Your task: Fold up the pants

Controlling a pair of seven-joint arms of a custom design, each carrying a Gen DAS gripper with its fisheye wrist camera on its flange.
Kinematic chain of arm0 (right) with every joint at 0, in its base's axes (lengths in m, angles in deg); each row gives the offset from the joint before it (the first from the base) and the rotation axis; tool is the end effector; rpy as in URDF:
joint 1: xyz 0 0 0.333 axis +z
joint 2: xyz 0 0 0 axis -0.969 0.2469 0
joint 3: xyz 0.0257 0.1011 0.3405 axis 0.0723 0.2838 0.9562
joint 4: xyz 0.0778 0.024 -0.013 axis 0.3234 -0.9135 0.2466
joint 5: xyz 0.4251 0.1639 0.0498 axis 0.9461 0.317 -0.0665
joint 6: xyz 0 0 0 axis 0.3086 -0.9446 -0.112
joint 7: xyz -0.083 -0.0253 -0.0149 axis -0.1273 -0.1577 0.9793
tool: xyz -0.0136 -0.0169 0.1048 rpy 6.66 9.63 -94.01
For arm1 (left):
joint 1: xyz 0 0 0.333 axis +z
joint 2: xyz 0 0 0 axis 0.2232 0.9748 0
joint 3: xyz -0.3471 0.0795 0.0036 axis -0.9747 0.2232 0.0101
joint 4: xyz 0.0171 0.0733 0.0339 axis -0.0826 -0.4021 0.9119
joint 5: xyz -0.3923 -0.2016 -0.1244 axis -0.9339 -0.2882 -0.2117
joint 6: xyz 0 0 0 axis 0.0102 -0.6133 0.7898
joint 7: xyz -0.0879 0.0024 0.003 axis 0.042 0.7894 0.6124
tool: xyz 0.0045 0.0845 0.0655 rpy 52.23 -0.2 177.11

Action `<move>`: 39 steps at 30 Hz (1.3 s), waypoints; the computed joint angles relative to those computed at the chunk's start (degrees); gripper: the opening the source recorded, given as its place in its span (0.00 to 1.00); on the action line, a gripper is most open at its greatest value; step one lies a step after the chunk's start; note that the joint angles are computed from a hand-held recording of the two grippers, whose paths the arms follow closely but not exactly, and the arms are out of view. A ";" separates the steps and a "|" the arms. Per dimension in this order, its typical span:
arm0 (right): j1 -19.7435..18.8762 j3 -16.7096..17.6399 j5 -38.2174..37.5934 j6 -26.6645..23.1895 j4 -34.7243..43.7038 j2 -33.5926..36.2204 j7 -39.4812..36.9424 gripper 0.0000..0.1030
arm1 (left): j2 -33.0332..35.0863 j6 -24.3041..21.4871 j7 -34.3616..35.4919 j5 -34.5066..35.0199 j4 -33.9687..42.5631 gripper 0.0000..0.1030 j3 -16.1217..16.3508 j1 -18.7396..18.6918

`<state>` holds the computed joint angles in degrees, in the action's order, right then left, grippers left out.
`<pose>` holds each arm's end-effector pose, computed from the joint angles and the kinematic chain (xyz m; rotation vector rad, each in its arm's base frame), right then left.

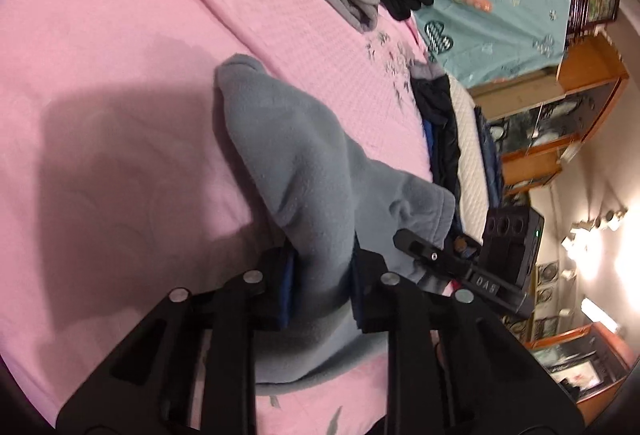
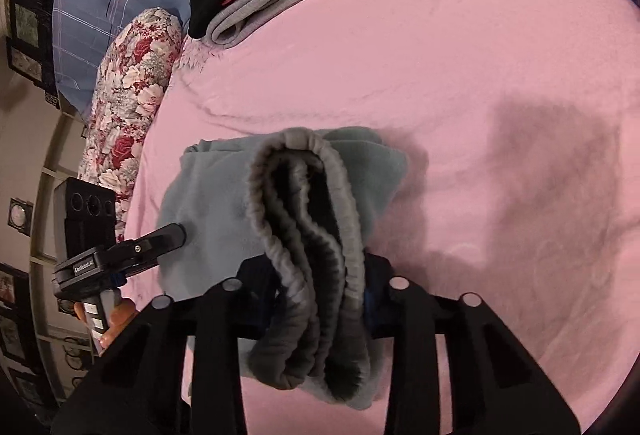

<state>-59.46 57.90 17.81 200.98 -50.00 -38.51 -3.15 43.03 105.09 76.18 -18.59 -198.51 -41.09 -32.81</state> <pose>0.4760 0.1684 0.5141 -2.1277 1.4147 0.3104 0.3634 -0.1069 0.4445 2.2110 -1.3421 1.2863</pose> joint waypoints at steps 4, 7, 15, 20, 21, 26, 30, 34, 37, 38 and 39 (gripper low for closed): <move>0.68 0.76 -0.62 2.96 -2.22 -4.14 -1.56 0.23 | -1.34 -0.25 -4.04 2.27 -0.69 0.18 -5.71 4.81; 1.59 1.23 -1.58 5.07 -3.32 -6.76 -2.64 0.23 | -2.31 -4.00 -5.60 5.60 0.97 0.18 -8.79 8.57; 3.71 1.54 -3.52 4.87 10.41 1.16 -5.26 0.22 | 10.57 -12.82 1.16 12.00 22.68 0.18 -10.68 17.65; 4.05 3.52 -2.93 9.68 32.36 16.43 -3.43 0.22 | 27.20 -18.13 7.84 11.10 43.48 0.19 -7.72 21.14; 3.94 3.87 -4.88 9.04 37.08 19.69 -1.80 0.22 | 29.96 -19.20 9.48 10.27 46.46 0.19 -7.09 21.59; 4.19 5.06 -13.41 6.66 59.77 38.06 6.45 0.22 | 45.01 -24.25 13.47 5.45 57.97 0.20 -5.87 25.73; 4.45 4.73 -18.03 3.98 70.52 49.37 10.33 0.24 | 51.03 -27.22 15.55 3.24 60.42 0.46 -7.56 29.54; 4.49 4.37 -22.01 4.74 71.44 52.29 11.60 0.53 | 49.04 -25.28 17.20 4.11 58.29 0.61 -10.33 32.32; 5.10 3.57 -24.44 2.23 73.16 51.88 13.85 0.57 | 43.86 -20.49 3.92 21.69 54.57 0.73 -12.54 33.53; 5.02 3.64 -24.71 2.30 73.08 50.97 14.11 0.57 | 41.58 -19.62 -1.22 28.41 53.24 0.73 -13.89 34.55; 4.75 3.95 -24.44 2.95 72.21 49.66 13.94 0.57 | 39.19 -19.65 -5.85 33.97 52.17 0.76 -15.61 35.78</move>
<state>-54.72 61.85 -6.63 203.93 22.22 11.15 10.79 82.23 85.43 70.33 15.38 -146.34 -56.70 2.97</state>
